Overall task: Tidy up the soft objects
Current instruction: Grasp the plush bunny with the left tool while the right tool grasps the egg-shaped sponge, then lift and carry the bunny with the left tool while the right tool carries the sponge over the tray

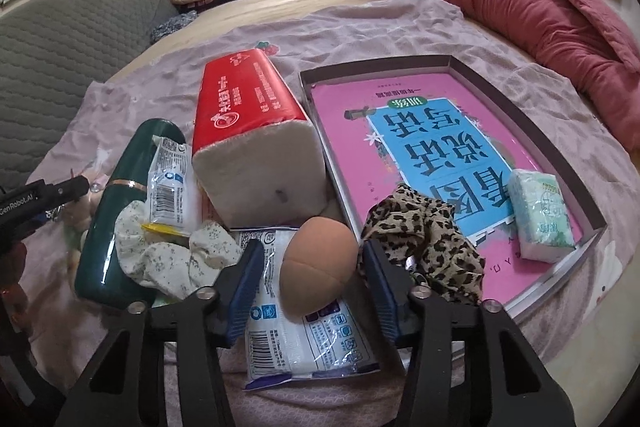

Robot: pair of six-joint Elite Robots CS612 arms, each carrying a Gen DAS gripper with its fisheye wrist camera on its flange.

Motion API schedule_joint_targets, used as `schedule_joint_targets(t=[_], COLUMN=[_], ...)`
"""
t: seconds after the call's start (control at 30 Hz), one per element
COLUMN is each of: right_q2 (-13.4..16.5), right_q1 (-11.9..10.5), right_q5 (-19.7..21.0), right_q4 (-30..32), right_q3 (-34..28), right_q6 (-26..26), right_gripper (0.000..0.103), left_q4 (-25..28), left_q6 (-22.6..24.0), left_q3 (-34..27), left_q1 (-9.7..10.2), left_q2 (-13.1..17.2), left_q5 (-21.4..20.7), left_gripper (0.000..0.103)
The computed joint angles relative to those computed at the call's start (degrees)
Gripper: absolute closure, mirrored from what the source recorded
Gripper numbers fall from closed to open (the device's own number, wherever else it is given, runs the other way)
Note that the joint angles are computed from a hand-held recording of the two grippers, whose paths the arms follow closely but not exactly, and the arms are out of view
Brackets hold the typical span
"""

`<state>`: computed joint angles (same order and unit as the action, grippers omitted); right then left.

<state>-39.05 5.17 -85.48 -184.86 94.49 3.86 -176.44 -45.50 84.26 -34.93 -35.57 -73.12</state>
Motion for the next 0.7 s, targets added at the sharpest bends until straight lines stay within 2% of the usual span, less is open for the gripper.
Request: schedule_joint_targets(t=[0.07, 0.27, 0.33, 0.4, 0.5, 0.67, 0.7], right_q2=[0.1, 0.2, 0.1, 0.0, 0.1, 0.1, 0.1], right_q1=[-0.1, -0.5, -0.4, -0.3, 0.0, -0.3, -0.4], right_q5=[0.0, 1.5, 1.7, 2.3, 2.0, 2.1, 2.2], right_q4=[-0.7, -2.4, -3.8, -4.7, -3.6, -1.6, -1.4], right_q3=[0.1, 0.3, 0.6, 0.8, 0.5, 0.3, 0.3], right_q6=[-0.1, -0.3, -1.1, -2.0, -3.1, -1.6, -1.3], right_gripper=[0.066, 0.07, 0.077, 0.081, 0.081, 0.078, 0.074], left_q4=[0.0, 0.0, -0.4, -0.5, -0.7, -0.8, -0.8], left_q6=[0.1, 0.2, 0.1, 0.0, 0.4, 0.3, 0.2], left_q3=[0.0, -0.1, -0.1, 0.0, -0.1, 0.0, -0.1], left_q1=[0.0, 0.06, 0.09, 0.13, 0.18, 0.29, 0.32], left_q2=[0.0, 0.2, 0.2, 0.2, 0.3, 0.2, 0.3], left_q5=[0.0, -0.2, -0.2, -0.2, -0.4, -1.3, -1.5], left_gripper=[0.056, 0.061, 0.061, 0.062, 0.062, 0.062, 0.062])
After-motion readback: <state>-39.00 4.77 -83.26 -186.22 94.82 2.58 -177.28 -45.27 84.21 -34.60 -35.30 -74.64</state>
